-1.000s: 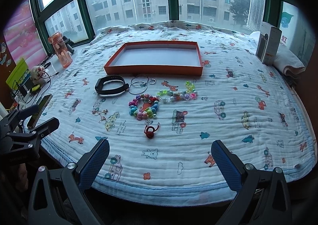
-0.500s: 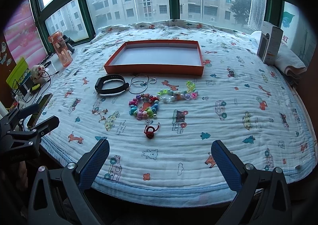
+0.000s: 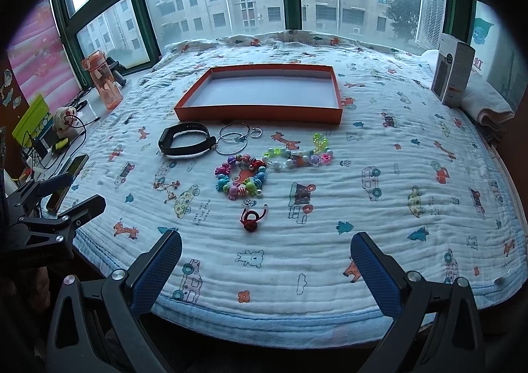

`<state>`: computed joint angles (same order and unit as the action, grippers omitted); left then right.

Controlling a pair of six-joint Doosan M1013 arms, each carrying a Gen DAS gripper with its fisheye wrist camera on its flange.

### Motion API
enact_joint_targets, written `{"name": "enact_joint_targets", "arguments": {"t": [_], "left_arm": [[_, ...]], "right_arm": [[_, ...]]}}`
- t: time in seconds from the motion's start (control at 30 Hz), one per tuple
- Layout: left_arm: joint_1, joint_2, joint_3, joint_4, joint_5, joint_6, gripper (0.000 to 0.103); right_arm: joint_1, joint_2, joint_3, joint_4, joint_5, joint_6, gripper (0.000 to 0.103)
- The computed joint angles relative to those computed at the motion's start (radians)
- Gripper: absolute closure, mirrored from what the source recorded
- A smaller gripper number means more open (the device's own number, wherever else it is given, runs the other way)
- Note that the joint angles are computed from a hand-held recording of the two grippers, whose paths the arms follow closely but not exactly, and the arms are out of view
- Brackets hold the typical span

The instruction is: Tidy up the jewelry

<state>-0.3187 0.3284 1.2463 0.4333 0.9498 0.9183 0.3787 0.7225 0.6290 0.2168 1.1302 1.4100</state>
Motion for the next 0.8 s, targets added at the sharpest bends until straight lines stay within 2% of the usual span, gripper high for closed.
{"name": "enact_joint_targets", "arguments": {"t": [0.1, 0.43, 0.57, 0.8], "left_arm": [[0.002, 0.012, -0.013, -0.016, 0.003, 0.028, 0.000], [0.037, 0.068, -0.068, -0.152, -0.023, 0.184, 0.029], [0.054, 0.090, -0.090, -0.215, -0.042, 0.254, 0.032], [0.077, 0.135, -0.134, -0.333, -0.043, 0.413, 0.056]], "right_arm": [[-0.004, 0.004, -0.003, 0.011, -0.001, -0.013, 0.000], [-0.014, 0.021, -0.022, 0.047, 0.005, -0.010, 0.000], [-0.018, 0.034, -0.038, 0.066, 0.020, -0.020, 0.000], [-0.018, 0.059, -0.068, 0.087, 0.048, -0.050, 0.000]]}}
